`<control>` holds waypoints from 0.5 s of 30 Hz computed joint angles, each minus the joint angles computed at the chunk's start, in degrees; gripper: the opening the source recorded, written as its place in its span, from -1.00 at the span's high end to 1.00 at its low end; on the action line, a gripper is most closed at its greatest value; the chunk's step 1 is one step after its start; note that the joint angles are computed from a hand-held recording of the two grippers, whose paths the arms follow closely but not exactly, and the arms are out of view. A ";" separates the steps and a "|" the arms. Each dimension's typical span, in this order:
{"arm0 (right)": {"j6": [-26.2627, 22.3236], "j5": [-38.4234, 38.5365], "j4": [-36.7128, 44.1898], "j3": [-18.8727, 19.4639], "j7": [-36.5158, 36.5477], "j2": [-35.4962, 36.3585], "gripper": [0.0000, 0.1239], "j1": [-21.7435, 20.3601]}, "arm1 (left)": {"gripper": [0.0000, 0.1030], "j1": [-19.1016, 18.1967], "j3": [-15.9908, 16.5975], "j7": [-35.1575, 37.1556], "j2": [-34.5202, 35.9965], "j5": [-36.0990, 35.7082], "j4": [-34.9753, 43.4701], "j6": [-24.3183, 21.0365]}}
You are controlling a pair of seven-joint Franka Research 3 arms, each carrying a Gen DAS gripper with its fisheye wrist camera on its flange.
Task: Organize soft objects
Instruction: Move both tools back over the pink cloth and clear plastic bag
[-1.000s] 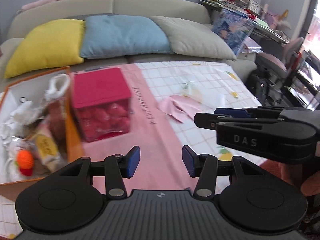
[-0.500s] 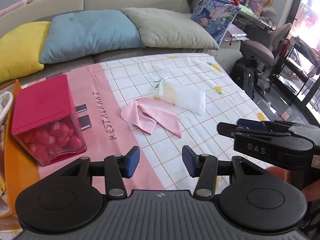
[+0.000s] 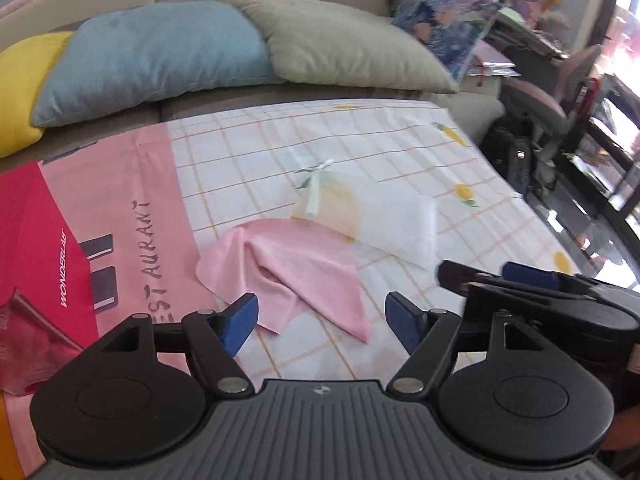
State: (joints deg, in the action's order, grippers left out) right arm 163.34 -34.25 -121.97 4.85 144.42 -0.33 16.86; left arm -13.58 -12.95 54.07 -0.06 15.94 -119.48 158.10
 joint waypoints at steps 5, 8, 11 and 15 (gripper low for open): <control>-0.43 -5.13 5.61 -2.06 -0.26 5.85 -0.11 1.22 | -0.66 0.98 1.63 -6.11 5.24 5.12 3.22 0.48; 1.19 -4.87 8.95 -3.93 -3.33 9.73 -0.38 2.56 | -0.66 2.07 1.78 -5.93 7.48 2.29 3.85 2.05; 2.30 -3.02 11.43 -5.48 -6.81 12.74 -0.50 3.85 | -0.71 2.48 1.97 -6.59 8.59 0.22 3.64 3.67; 0.48 4.91 14.04 -5.63 -13.15 15.75 -0.50 3.96 | -0.75 2.36 1.87 -5.53 9.80 1.08 4.00 6.19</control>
State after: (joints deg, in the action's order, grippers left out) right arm 163.82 -29.34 -107.92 -0.78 131.27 15.43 20.82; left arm -11.22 -11.08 48.54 9.74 17.02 -115.48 164.28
